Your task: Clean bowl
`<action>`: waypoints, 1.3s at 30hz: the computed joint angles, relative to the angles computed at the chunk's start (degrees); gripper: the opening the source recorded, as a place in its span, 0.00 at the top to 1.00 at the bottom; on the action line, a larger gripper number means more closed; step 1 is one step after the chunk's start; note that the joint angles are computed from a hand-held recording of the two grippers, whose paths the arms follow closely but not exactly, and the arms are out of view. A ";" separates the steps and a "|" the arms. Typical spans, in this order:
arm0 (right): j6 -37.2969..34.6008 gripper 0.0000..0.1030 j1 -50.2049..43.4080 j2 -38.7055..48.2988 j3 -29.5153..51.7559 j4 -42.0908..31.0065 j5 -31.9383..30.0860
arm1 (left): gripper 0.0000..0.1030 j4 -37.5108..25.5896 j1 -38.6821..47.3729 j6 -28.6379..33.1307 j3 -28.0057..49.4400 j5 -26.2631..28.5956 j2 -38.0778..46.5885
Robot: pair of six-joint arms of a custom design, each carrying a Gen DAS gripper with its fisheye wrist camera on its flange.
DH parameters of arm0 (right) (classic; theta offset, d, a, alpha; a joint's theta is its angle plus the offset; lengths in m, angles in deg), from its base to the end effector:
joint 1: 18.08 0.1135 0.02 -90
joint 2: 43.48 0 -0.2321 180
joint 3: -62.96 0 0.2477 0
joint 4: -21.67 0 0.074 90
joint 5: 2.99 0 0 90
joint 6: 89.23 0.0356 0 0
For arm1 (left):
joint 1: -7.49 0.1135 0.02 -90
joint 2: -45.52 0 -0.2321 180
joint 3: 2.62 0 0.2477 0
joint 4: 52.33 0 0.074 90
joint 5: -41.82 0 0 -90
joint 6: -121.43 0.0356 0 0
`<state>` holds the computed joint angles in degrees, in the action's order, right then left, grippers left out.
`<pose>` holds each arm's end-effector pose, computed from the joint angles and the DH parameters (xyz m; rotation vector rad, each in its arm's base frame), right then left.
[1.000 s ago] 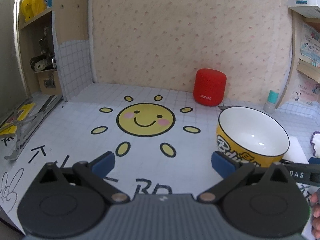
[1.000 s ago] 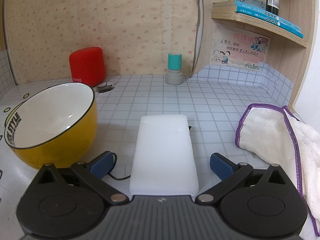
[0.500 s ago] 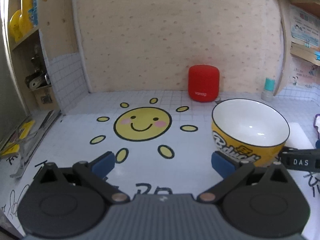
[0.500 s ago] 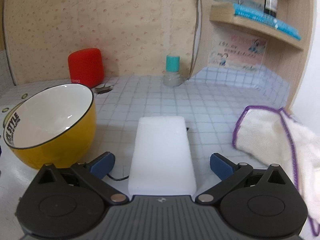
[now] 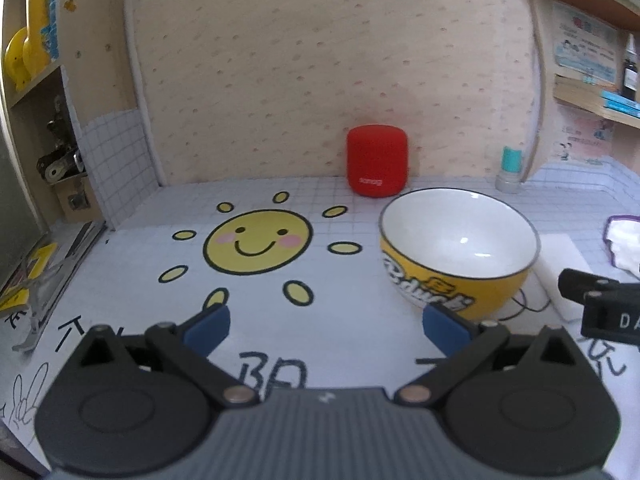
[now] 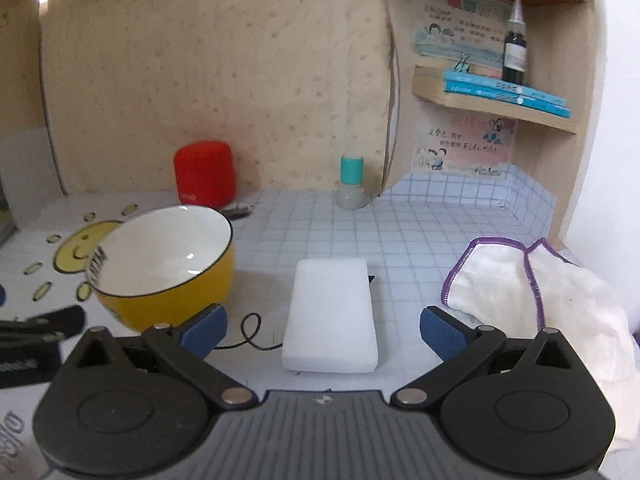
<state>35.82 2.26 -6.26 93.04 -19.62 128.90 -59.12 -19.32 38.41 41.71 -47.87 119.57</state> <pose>0.1467 0.0290 0.1479 0.5878 2.1021 -0.3510 0.2315 -0.1172 0.1487 0.6466 2.1186 -0.1981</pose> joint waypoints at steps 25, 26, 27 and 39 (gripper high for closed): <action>7.05 0.00 7.59 -5.12 0.89 -10.73 6.38 | 0.00 -3.22 -3.34 0.10 -3.36 -0.97 -6.43; 7.03 0.00 7.57 -5.07 0.93 -10.75 6.38 | 0.00 -3.23 -3.33 0.07 -3.31 -0.98 -6.32; 7.09 0.00 7.70 -5.05 1.01 -10.86 6.49 | 0.00 -3.22 -3.35 0.02 -3.29 -1.04 -6.25; 6.40 0.00 7.58 -3.81 1.49 -10.47 6.90 | 0.00 -3.97 -2.68 -0.35 -2.63 0.28 -5.39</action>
